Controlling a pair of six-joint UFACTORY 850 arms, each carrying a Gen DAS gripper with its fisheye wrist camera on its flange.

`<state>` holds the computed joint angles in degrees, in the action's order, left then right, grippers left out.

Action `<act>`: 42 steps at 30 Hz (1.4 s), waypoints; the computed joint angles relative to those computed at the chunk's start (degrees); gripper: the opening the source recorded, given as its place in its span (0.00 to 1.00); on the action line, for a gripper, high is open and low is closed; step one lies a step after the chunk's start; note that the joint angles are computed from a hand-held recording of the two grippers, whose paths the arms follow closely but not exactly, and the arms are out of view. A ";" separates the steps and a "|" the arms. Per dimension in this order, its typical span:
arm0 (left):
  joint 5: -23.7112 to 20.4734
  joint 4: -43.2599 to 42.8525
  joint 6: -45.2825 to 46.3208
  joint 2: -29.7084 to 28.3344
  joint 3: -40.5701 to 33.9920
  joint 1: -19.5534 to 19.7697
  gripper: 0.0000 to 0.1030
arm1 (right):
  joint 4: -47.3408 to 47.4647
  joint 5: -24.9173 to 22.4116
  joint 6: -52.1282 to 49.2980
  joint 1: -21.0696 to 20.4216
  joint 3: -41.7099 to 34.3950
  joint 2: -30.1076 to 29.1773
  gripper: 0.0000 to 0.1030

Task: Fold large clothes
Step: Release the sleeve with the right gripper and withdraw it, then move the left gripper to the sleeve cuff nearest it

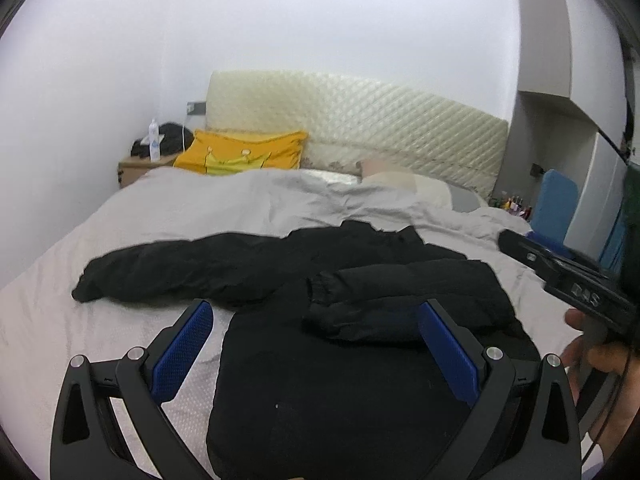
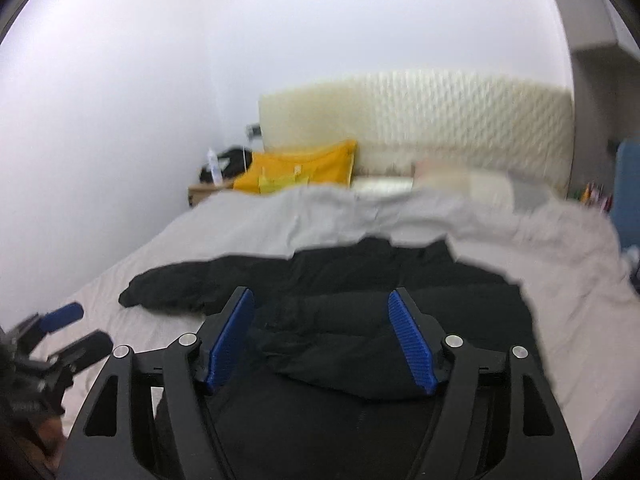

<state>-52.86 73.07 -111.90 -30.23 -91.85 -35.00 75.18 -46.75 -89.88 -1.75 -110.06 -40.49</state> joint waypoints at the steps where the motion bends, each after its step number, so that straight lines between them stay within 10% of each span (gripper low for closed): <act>1: -0.69 0.88 -0.30 0.00 -0.15 -0.65 1.00 | 3.79 1.53 -5.40 -0.76 3.64 2.51 0.74; 13: -6.02 2.59 1.59 -1.47 -3.81 -6.30 1.00 | 11.00 -0.65 -10.22 -8.21 16.59 11.53 0.75; 42: -2.29 -1.03 1.50 -5.11 -2.88 -8.08 1.00 | 18.23 4.08 -21.72 -12.98 33.13 16.68 0.89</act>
